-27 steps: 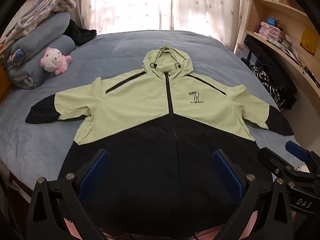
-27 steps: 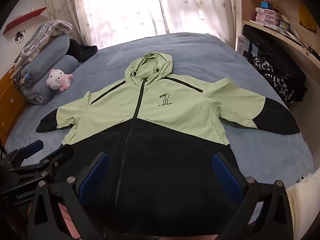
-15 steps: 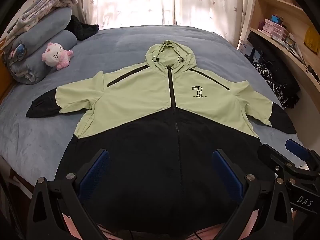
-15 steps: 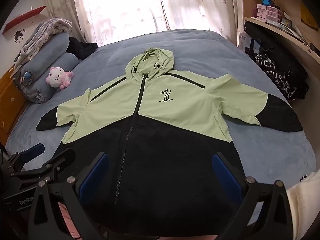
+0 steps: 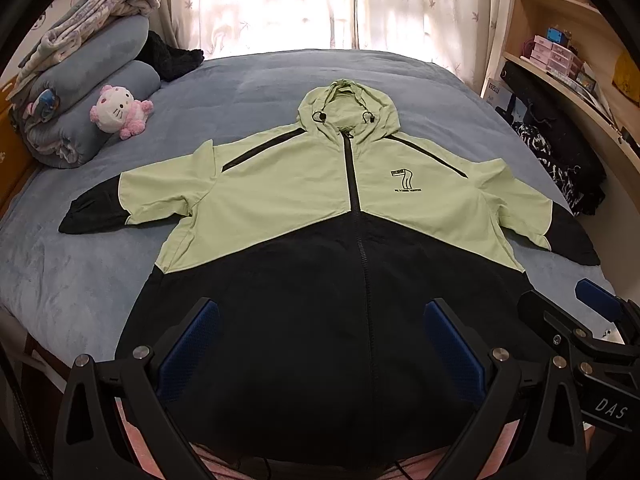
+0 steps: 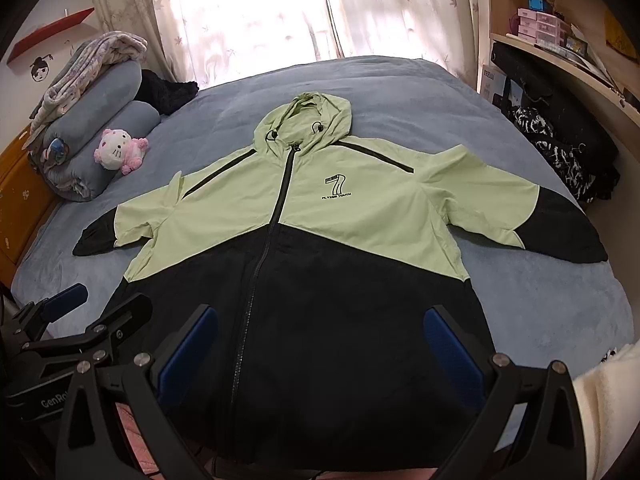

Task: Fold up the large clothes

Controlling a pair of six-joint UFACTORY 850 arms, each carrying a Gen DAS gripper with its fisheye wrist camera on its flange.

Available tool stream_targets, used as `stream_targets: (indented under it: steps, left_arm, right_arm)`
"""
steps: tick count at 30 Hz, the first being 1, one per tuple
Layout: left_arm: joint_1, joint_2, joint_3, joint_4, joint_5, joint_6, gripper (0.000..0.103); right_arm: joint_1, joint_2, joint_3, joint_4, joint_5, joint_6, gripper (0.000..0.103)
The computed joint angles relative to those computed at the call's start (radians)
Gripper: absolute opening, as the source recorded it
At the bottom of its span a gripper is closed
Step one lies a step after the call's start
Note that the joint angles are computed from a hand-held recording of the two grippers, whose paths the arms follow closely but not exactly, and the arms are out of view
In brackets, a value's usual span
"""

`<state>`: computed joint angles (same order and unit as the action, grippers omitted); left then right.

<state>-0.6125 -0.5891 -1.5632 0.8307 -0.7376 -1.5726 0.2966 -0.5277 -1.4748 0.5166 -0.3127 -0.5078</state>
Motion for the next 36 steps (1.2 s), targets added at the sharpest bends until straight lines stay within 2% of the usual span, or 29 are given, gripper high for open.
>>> stream_targets:
  steps: [25,36]
  left_arm:
    - [-0.003,0.003,0.019,0.004,0.002,-0.01,0.101]
    - [0.002,0.015,0.04,0.006,0.022,0.006,0.101]
  right_arm:
    - [0.007,-0.002,0.009,-0.028,0.003,0.037,0.103]
    - [0.017,0.012,0.03,-0.132,0.012,0.159,0.103]
